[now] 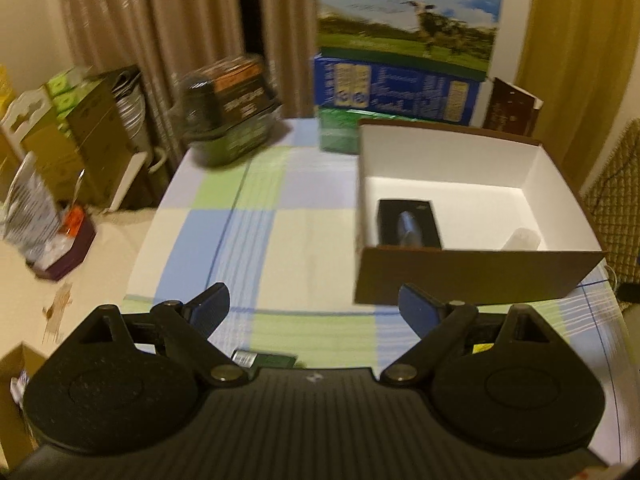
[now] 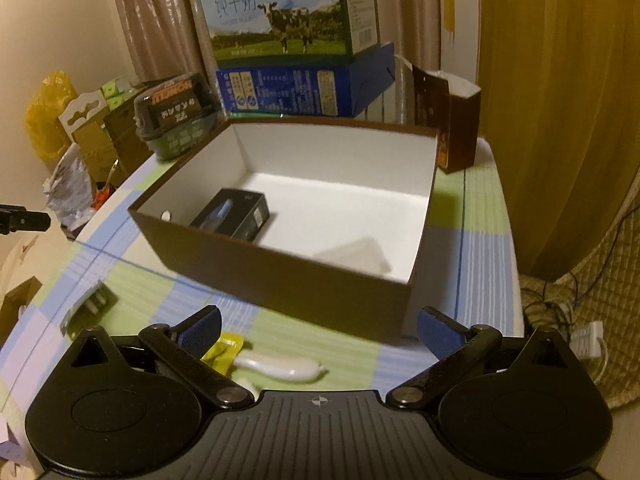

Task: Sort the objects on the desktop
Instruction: 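Withdraw both tools from the brown box toward the green card package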

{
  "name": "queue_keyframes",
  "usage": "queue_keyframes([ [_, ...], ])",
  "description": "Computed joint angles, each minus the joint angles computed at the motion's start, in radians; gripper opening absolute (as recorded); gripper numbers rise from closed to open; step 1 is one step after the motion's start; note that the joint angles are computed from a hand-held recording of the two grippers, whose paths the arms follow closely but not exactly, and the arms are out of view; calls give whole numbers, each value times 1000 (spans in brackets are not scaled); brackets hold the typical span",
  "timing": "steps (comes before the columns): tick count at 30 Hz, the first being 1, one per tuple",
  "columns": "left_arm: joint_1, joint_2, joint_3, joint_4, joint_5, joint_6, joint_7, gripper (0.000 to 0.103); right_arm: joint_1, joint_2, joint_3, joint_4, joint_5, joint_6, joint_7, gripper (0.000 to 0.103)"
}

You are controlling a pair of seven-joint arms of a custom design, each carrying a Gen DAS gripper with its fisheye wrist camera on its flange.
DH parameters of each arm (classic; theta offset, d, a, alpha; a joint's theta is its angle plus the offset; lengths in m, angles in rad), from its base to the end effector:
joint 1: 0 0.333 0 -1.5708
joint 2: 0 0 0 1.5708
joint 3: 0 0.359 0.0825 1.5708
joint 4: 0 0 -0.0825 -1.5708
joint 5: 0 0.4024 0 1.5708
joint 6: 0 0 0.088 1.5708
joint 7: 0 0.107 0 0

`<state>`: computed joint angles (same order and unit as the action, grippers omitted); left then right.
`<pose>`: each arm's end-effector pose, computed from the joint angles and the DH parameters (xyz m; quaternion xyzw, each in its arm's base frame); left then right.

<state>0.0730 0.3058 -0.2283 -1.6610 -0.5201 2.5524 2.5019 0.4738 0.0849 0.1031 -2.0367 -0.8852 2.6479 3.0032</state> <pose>0.7155 -0.0838 0.5336 -0.3914 0.8468 -0.3188 0.1675 0.5120 0.3561 0.4872 -0.5964 0.7100 -0.2320 0.2941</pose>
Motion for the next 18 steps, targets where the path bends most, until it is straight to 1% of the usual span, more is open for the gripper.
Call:
queue_keyframes([
  [3,9,-14,13,-21,7,1,-13,89,6,-7,6,-13,3,-4,12,101],
  [8,24,-50,20,-69,-9,-6,4,89,17,-18,18,-31,2,-17,37,101],
  [13,25,-91,29,-124,-36,-22,39,89,30,-33,35,-49,-3,-41,69,101],
  [18,14,-129,47,-191,-42,-14,76,89,38,-39,50,-73,26,-42,85,101],
])
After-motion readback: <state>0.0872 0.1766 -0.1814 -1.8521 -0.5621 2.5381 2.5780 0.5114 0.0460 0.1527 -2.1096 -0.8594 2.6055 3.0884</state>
